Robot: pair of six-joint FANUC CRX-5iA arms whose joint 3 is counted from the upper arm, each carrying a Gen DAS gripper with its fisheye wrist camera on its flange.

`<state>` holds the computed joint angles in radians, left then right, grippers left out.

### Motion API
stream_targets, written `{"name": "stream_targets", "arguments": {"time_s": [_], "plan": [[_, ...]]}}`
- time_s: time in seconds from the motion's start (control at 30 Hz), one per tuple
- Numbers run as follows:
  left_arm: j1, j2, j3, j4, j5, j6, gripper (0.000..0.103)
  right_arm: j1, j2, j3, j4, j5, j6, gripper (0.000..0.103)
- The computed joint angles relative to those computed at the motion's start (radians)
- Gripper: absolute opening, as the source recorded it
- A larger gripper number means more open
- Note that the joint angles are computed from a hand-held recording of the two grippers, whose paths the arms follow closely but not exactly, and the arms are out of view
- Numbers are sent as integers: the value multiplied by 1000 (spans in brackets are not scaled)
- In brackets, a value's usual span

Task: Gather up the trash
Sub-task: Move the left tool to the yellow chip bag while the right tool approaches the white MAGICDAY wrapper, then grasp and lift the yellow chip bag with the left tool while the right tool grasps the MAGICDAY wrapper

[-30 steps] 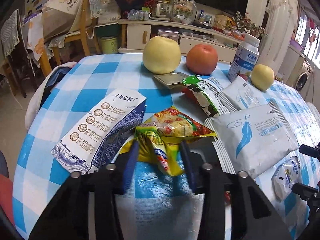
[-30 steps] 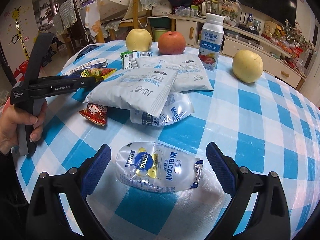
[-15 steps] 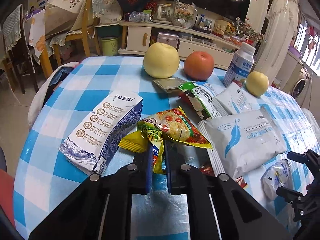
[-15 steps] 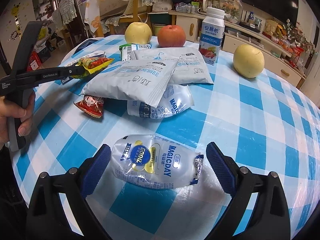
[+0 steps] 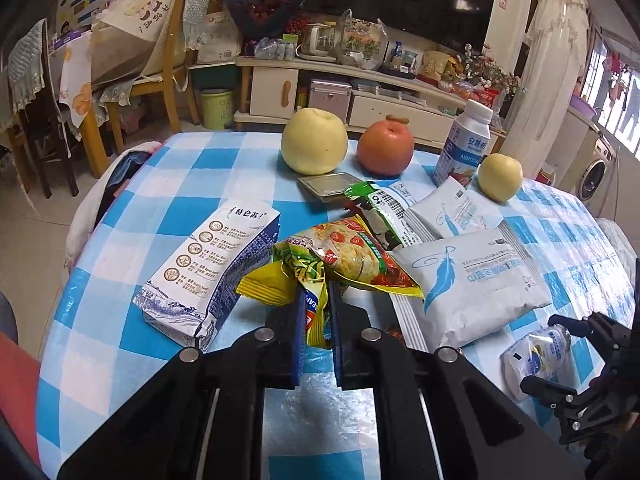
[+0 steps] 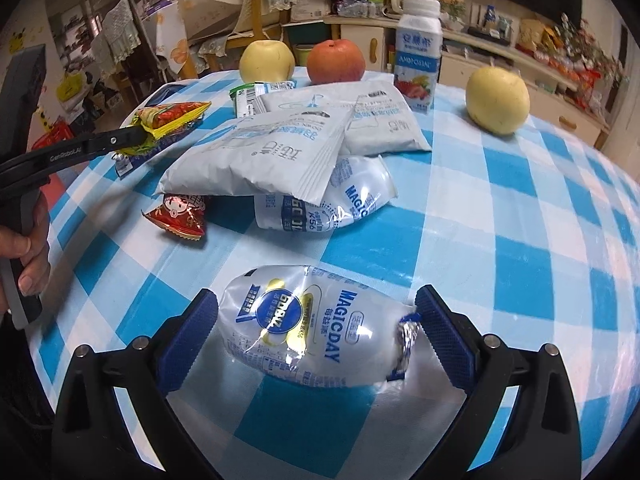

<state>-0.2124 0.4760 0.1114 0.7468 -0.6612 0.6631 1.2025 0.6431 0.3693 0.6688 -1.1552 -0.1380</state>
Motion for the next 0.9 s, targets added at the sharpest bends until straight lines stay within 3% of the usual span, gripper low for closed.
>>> {"name": "stream_targets", "arguments": {"time_s": [0.13,0.27,0.4,0.47,0.53,0.6,0.73,0.83,0.9], "plan": [[-1,-3,-3,1,1,-3,11,4,18,19,6,-16,-66,99],[-1,-4,-3,1,0,-1,11,6,81,128,-27,-105,49,99],[-1,-4,-2,-3,0,3,11,6,69,108,-22,-89,57,99],[-1,-5,-3,-1,2,1,11,7,68,110,-23,-93,70,95],[-1,-6,-5,3,3,-2,11,8,77,132,-25,-113,108,77],[0,-9,-9,7,6,-5,11,8,84,148,-31,-119,136,72],[5,-9,-11,14,4,-10,11,11,94,170,-32,-132,164,65],[8,4,16,-37,-18,27,11,13,103,187,-35,-142,195,63],[11,21,40,-64,-48,54,11,9,80,156,-55,-95,219,66]]}}
